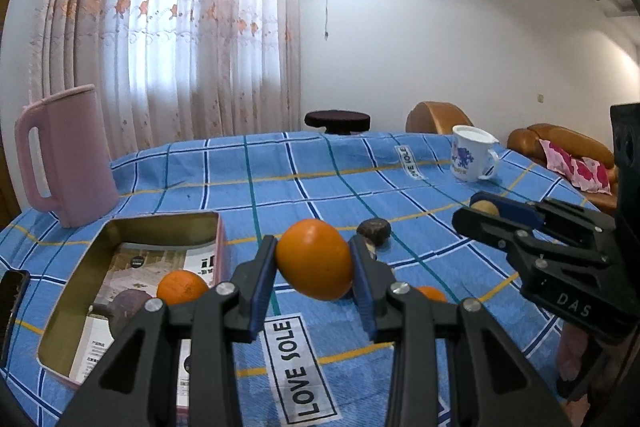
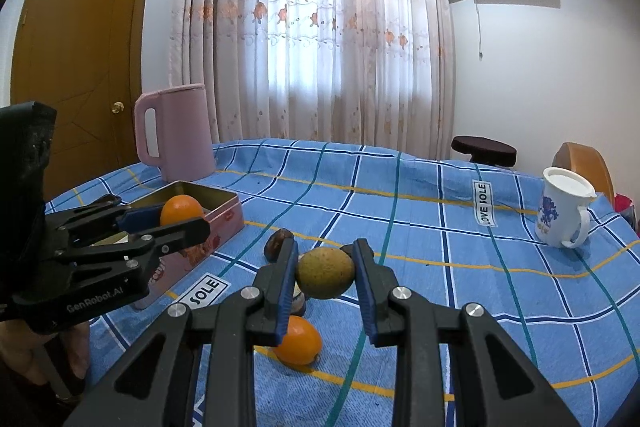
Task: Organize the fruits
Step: 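Lift both held fruits and carry them toward the tin box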
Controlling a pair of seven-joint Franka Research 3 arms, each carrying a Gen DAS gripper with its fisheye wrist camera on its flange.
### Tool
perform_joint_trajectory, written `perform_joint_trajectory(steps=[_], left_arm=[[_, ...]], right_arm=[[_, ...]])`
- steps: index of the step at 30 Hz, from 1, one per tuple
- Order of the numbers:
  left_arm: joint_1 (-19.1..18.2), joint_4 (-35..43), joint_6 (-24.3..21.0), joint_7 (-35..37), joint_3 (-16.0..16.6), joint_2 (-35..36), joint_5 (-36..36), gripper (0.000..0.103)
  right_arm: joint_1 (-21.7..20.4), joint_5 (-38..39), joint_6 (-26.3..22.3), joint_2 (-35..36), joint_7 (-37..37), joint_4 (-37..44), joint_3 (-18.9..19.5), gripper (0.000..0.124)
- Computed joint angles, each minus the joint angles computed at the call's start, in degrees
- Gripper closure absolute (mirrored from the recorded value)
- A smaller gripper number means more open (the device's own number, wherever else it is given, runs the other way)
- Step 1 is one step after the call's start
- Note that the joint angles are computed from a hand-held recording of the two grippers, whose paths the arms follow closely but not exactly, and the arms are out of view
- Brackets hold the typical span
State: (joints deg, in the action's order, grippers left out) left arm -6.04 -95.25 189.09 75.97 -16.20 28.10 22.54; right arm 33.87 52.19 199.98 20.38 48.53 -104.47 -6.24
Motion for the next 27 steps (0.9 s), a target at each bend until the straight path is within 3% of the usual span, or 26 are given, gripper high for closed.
perform_joint_trajectory(steps=[7,16,22,27], left_arm=[[-3.0,-1.2,3.0,-1.3,4.0,-0.8,-0.1,0.065],[-2.5,-1.6,3.9,-2.8,3.9,-1.0,0.6,0.065],[-0.6,-1.3,2.6,-3.5,2.4,-0.8,1.1,0.065],[2.7,-1.5,1.0,-3.5,0.1,-1.1,1.6,0.065]], right_arm=[[-0.1,0.2,0.8,0.2,-1.0,0.2,0.6,0.094],[-1.1,0.5,2.8,0.1,-2.6,-0.1,2.4,0.094],[5.7,12.0,-0.7,2.1,-13.2,4.5,-4.5,0.094],[11.7,16.2,-5.8,3.5,-15.3,7.3,-11.9,0.094]])
